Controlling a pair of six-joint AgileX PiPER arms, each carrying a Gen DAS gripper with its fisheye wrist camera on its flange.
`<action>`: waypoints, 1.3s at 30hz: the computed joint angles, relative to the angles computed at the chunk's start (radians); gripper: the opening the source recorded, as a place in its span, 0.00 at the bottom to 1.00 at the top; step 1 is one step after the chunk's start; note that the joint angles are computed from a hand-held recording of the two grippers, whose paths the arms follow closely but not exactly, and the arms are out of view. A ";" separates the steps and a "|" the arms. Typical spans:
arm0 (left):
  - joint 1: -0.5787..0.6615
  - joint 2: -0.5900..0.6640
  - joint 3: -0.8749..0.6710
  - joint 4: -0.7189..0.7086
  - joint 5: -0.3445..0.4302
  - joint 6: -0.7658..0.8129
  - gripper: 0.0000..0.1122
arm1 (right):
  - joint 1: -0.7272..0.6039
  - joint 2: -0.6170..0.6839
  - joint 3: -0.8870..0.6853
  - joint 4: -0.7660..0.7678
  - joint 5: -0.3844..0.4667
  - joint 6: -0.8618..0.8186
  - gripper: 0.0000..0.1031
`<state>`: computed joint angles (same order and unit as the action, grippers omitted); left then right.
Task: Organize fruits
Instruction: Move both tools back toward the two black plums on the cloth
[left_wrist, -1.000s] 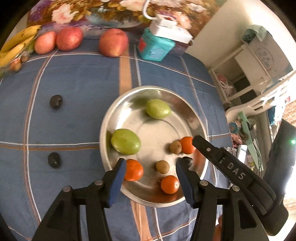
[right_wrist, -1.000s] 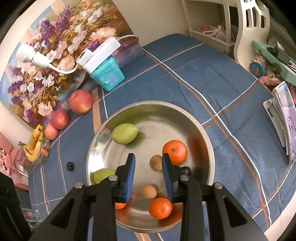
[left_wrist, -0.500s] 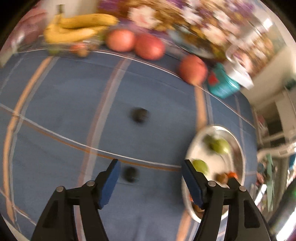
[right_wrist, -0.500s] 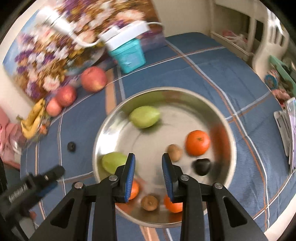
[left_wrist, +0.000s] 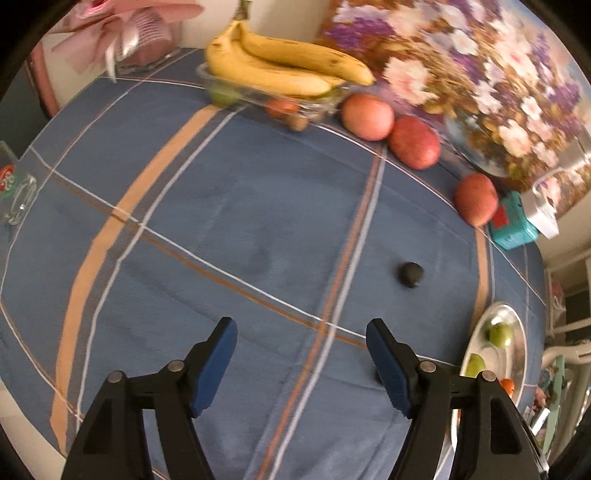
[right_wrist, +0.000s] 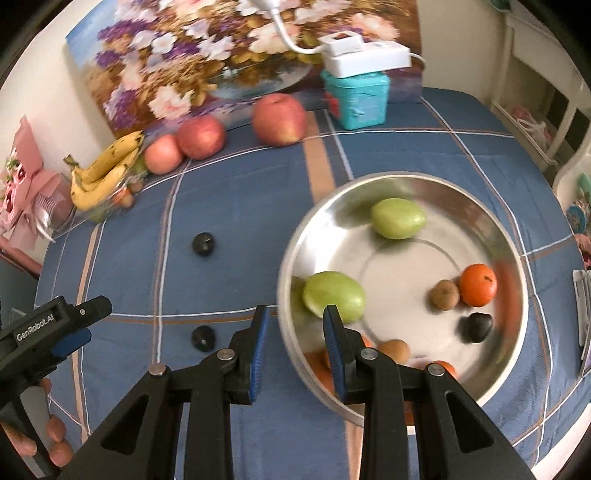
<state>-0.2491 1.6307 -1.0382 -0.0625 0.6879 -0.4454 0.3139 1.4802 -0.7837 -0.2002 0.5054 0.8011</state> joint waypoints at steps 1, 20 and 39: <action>0.003 -0.004 0.002 0.005 0.002 -0.003 0.70 | 0.012 0.009 -0.007 -0.009 0.001 0.011 0.32; 0.016 0.066 0.000 0.121 0.010 -0.041 0.92 | 0.101 0.112 -0.068 -0.104 -0.043 0.097 0.96; 0.085 0.153 -0.018 0.037 0.020 0.165 0.92 | 0.184 0.343 -0.228 0.011 0.015 -0.033 0.96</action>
<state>-0.1645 1.7840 -1.0566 -0.0259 0.7083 -0.2800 0.4975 1.8231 -1.0121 -0.1893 0.5204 0.7679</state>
